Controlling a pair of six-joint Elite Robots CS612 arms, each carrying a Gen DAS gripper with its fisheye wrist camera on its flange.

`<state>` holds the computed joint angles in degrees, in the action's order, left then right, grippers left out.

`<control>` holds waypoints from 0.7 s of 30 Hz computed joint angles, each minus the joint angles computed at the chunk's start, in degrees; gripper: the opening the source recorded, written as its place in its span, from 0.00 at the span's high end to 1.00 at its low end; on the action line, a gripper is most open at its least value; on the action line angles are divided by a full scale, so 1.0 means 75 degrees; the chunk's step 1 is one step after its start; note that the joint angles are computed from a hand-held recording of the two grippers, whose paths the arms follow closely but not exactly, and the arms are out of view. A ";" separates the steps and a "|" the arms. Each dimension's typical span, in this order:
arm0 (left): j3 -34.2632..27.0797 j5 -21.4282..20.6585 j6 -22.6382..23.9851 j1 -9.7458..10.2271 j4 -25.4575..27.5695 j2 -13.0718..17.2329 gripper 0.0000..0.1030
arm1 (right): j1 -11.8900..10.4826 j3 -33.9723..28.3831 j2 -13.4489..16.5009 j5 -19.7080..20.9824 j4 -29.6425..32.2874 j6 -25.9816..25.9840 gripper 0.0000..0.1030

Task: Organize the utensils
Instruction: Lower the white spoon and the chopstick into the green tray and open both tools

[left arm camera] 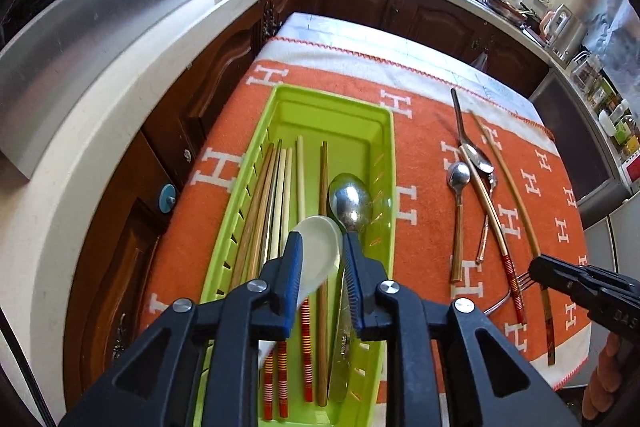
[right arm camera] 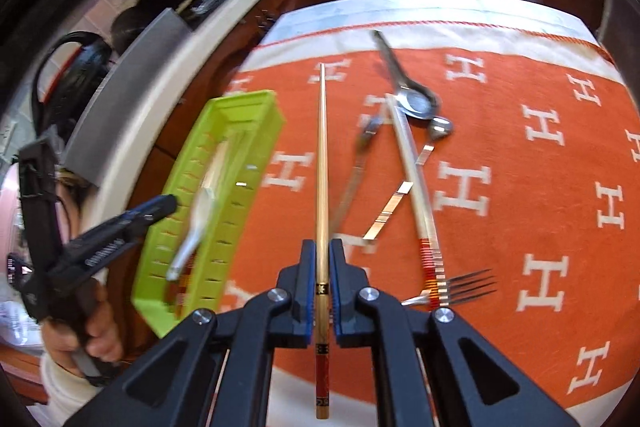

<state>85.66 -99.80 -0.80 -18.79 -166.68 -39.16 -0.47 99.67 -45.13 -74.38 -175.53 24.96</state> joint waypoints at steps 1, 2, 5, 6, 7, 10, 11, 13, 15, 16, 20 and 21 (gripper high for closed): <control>0.0048 0.0070 0.0012 -0.0010 -0.0076 -0.0045 0.79 | 0.0024 -0.0059 -0.0002 0.0082 0.0039 0.0002 0.94; 0.0095 0.0129 0.0035 -0.0018 -0.0154 -0.0087 0.78 | 0.0062 -0.0140 0.0002 0.0172 0.0106 -0.0008 0.94; 0.0233 0.0316 0.0092 -0.0022 -0.0382 -0.0211 0.74 | 0.0185 -0.0480 0.0071 0.0386 0.0426 -0.0005 0.94; 0.0293 0.0416 0.0093 -0.0023 -0.0497 -0.0257 0.69 | 0.0227 -0.0611 0.0104 0.0460 0.0560 0.0000 0.94; 0.0343 0.0494 0.0076 -0.0015 -0.0599 -0.0296 0.64 | 0.0260 -0.0709 0.0132 0.0490 0.0639 0.0010 0.94; 0.0443 0.0738 0.0036 0.0025 -0.0866 -0.0361 0.60 | 0.0380 -0.1077 0.0278 0.0555 0.0813 0.0196 0.94; 0.0452 0.0804 0.0020 0.0038 -0.0895 -0.0368 0.59 | 0.0409 -0.1192 0.0332 0.0567 0.0874 0.0293 0.94; 0.0453 0.0975 -0.0064 0.0077 -0.0925 -0.0366 0.58 | 0.0454 -0.1357 0.0416 0.0578 0.0973 0.0465 0.94; 0.0417 0.1097 -0.0143 0.0112 -0.0874 -0.0341 0.58 | 0.0507 -0.1571 0.0539 0.0548 0.1105 0.0686 0.94; 0.0398 0.1142 -0.0189 0.0131 -0.0833 -0.0328 0.58 | 0.0523 -0.1666 0.0595 0.0561 0.1199 0.0768 0.94; 0.0323 0.1203 -0.0248 0.0203 -0.0738 -0.0248 0.58 | 0.0599 -0.1956 0.0767 0.0582 0.1556 0.0968 0.93; 0.0304 0.1204 -0.0255 0.0215 -0.0705 -0.0230 0.57 | 0.0612 -0.1982 0.0788 0.0591 0.1599 0.1032 0.93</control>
